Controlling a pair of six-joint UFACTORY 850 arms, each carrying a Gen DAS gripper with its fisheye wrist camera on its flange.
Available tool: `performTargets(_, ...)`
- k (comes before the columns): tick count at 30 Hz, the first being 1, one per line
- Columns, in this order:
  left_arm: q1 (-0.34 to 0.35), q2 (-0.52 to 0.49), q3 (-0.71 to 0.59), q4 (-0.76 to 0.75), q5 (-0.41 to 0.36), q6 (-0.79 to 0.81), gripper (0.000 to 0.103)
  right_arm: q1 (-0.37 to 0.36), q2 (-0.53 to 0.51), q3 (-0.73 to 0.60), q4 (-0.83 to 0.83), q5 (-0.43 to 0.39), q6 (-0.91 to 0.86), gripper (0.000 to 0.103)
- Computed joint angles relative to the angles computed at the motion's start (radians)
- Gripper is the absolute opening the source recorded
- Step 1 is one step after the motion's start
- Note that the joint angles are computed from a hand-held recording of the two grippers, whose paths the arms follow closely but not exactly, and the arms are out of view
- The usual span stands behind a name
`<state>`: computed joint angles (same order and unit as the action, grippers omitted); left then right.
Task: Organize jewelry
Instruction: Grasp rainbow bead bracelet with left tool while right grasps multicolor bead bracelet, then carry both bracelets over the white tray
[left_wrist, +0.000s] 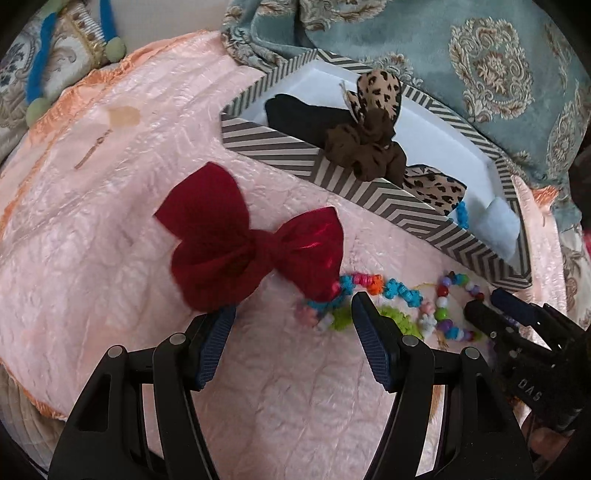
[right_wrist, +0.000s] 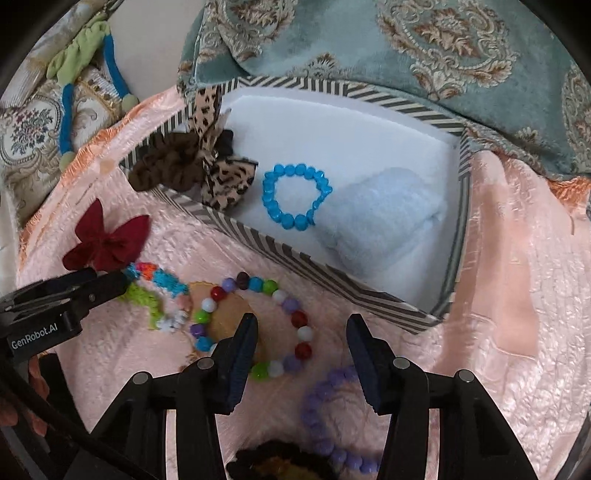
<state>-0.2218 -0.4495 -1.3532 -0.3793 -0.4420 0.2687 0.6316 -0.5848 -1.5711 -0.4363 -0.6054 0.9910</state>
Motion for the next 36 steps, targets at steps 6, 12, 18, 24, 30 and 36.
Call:
performTargets(6, -0.005, -0.008, 0.001, -0.099, 0.007, 0.138, 0.024, -0.010, 0.013, 0.026, -0.044, 0.068, 0.076, 0.008)
performTargets(12, 0.045, 0.029, 0.021, -0.281, -0.097, 0.291, 0.011, 0.002, 0.080, 0.081, -0.091, 0.110, 0.148, 0.009)
performTargets(18, 0.070, 0.120, 0.083, -0.370, -0.105, 0.390, 0.011, 0.017, 0.140, 0.119, -0.129, 0.128, 0.199, 0.009)
performTargets(24, 0.083, 0.174, 0.090, -0.418, -0.107, 0.443, 0.011, 0.025, 0.174, 0.119, -0.156, 0.141, 0.232, 0.009)
performTargets(30, 0.087, 0.199, 0.069, -0.432, -0.107, 0.460, 0.011, 0.031, 0.200, 0.110, -0.199, 0.128, 0.253, 0.009)
performTargets(36, 0.075, 0.188, 0.011, -0.415, -0.098, 0.452, 0.011, 0.017, 0.206, 0.088, -0.213, 0.104, 0.242, 0.008)
